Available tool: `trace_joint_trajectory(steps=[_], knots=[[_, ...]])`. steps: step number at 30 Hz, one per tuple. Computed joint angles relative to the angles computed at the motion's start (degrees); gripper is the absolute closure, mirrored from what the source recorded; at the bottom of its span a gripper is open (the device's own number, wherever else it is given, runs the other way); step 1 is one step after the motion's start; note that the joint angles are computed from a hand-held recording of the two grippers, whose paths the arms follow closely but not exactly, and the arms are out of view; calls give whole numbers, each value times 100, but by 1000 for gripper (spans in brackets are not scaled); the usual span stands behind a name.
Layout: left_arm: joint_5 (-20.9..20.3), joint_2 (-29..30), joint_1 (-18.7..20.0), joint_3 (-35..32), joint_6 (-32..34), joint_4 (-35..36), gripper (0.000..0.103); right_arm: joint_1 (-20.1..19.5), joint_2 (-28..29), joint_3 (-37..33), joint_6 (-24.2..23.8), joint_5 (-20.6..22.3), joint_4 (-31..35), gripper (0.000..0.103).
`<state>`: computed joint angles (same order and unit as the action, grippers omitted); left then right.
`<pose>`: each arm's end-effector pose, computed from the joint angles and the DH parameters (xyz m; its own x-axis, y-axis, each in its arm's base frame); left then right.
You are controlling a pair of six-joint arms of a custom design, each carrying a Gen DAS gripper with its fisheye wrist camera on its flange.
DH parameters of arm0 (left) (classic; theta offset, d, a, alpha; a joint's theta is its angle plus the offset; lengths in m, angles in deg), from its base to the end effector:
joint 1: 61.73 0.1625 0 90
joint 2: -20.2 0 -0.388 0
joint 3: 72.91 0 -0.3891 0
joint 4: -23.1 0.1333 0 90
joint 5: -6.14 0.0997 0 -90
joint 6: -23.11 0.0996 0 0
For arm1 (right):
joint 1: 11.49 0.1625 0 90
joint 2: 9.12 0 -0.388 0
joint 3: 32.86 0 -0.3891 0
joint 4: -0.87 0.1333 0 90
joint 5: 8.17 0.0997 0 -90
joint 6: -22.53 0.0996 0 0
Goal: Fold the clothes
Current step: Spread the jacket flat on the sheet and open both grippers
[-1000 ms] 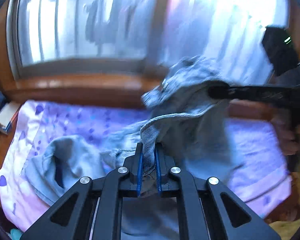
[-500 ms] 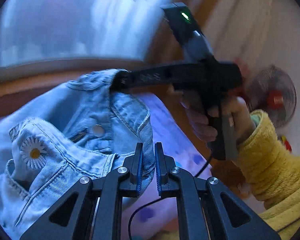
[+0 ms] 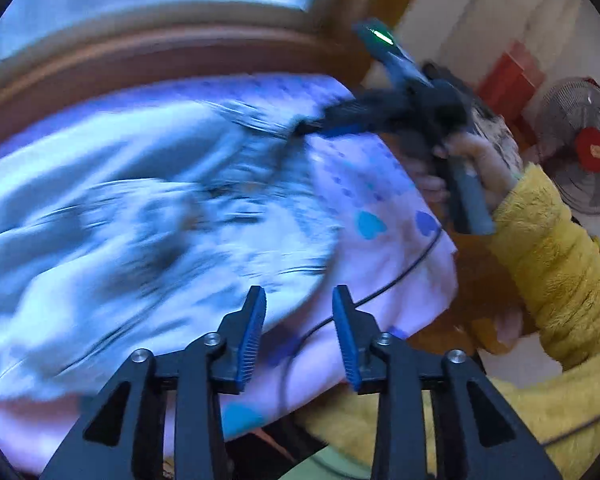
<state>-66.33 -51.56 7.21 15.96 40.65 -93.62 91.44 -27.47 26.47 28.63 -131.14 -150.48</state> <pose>-0.0659 -0.6256 0.3395 -0.7589 0.5593 -0.3335 0.6115 0.7882 -0.0697 0.2526 -0.7470 -0.0142 -0.8775 0.0940 0.4703 -0.1172 0.9089 -0.4003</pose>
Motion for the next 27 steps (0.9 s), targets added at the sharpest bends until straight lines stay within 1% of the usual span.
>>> trace_joint_trajectory(steps=[2, 4, 5, 6, 8, 9, 10, 12, 14, 17, 20, 23, 27], knots=[[300, 65, 155, -116, -125, -404, 62, 6, -305, 525, 59, 248, -266, 50], [590, -73, 336, -115, -408, -698, 55, 11, -592, 1016, 117, 496, -517, 50], [735, -75, 457, -204, -559, -808, 53, 21, -666, 1189, 168, 662, -602, 50], [905, -58, 587, -273, -729, -914, 51, 41, -695, 1337, 224, 843, -675, 50], [1223, -6, 847, -396, -1087, -1080, 51, 135, -665, 1551, 229, 1097, -830, 50], [1259, -9, 987, -461, -1250, -1109, 51, 202, -608, 1613, 188, 1217, -910, 50], [1215, 17, 1143, -547, -1408, -1127, 51, 269, -528, 1621, 126, 1304, -969, 50], [993, 162, 1442, -784, -1623, -1143, 51, 394, -359, 1561, -17, 1395, -1036, 50], [820, 296, 1663, -1078, -1754, -1012, 51, 539, -82, 1279, -144, 1222, -1006, 50], [745, 565, 1874, -1583, -1801, -752, 51, 724, 369, 736, -270, 929, -877, 50], [664, 868, 2063, -2122, -1837, -493, 51, 776, 784, 108, -218, 824, -588, 50], [549, 1157, 2233, -2630, -1897, -322, 51, 786, 1092, -367, -152, 724, -433, 50], [168, 1545, 2416, -3366, -1989, 79, 51, 723, 1417, -921, -6, 887, -179, 50]])
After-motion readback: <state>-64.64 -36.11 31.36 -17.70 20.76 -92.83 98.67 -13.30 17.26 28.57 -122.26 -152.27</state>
